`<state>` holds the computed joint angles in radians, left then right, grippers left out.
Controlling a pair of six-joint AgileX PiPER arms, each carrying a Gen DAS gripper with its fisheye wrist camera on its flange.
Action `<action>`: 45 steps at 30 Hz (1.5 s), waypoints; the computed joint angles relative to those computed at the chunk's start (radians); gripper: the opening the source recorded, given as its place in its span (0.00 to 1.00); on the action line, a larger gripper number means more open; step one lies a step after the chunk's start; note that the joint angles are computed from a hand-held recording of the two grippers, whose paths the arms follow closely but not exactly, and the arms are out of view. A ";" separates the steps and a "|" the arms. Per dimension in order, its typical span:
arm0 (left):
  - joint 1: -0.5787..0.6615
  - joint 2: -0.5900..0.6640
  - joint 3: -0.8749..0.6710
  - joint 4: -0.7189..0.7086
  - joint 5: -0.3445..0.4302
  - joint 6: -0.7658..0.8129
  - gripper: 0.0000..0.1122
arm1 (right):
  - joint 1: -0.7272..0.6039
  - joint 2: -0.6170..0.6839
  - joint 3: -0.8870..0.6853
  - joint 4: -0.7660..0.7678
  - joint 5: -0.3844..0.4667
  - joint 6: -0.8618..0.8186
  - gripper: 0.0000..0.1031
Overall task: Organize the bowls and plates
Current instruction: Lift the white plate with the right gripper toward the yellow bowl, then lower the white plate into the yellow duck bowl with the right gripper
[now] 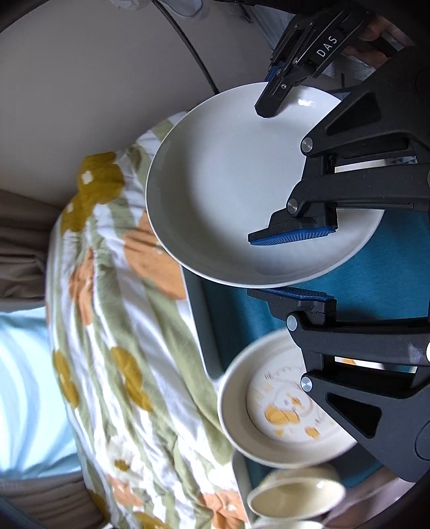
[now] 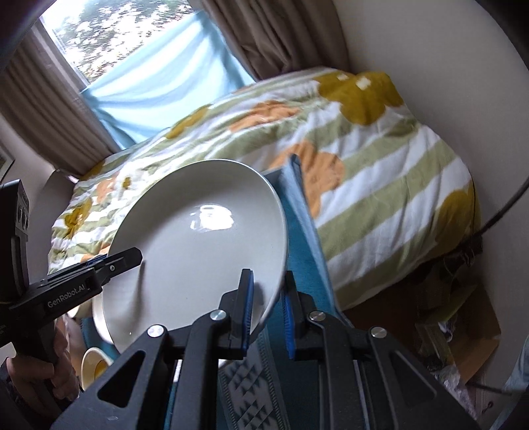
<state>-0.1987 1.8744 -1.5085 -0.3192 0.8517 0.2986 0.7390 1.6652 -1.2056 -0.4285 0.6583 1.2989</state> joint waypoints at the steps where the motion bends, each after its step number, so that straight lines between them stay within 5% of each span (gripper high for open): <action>1: 0.015 -0.049 0.040 -0.008 -0.010 0.007 0.19 | 0.016 -0.006 -0.010 -0.009 0.011 0.005 0.15; 9: 0.202 -0.358 0.274 -0.087 0.016 0.147 0.19 | 0.227 -0.009 -0.148 -0.104 0.165 0.101 0.15; 20: 0.732 -0.619 0.512 -0.223 0.219 0.558 0.19 | 0.483 0.159 -0.352 -0.129 0.249 0.218 0.15; 25: 0.960 -0.606 0.584 -0.242 0.258 0.745 0.19 | 0.526 0.257 -0.429 -0.083 0.235 0.188 0.15; 31: 1.117 -0.542 0.665 -0.216 0.216 0.858 0.19 | 0.532 0.380 -0.511 0.017 0.195 0.081 0.15; 45: 1.077 -0.318 0.731 -0.199 0.002 0.826 0.19 | 0.493 0.508 -0.573 0.093 0.170 -0.076 0.15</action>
